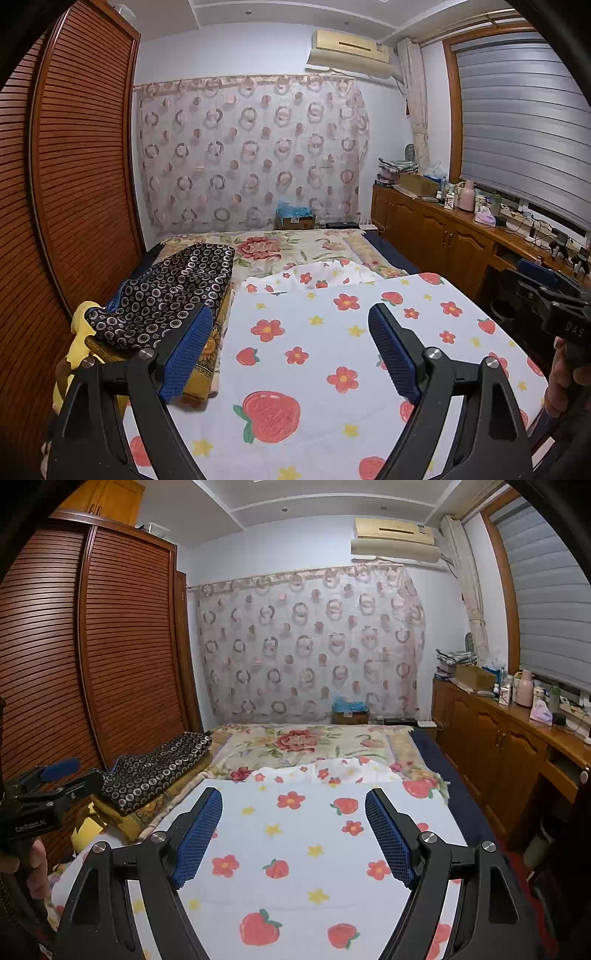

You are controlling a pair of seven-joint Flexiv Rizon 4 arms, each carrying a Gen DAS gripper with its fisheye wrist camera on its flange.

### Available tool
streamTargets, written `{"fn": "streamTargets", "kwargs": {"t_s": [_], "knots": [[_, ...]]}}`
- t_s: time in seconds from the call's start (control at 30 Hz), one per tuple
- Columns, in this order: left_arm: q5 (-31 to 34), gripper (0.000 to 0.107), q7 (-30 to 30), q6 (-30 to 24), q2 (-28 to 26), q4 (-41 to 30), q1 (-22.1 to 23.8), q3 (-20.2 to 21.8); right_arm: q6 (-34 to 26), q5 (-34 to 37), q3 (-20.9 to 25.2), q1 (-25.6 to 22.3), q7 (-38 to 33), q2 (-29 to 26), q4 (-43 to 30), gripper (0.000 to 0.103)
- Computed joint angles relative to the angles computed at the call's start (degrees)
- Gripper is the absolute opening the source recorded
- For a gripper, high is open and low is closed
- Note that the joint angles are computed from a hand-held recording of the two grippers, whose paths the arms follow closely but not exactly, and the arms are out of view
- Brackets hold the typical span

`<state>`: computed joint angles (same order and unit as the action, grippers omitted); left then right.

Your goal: Fold small clothes

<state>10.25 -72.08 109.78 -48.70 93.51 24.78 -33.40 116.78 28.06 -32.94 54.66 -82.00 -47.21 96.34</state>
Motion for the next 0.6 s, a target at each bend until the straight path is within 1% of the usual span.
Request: {"fn": "streamTargets", "kwargs": {"t_s": [0.6], "knots": [[0.2, 0.087, -0.11, 0.04, -0.08, -0.03, 0.09, -0.09, 0.21, 0.54, 0.25, -0.27, -0.42, -0.26, -0.47, 0.081]]}}
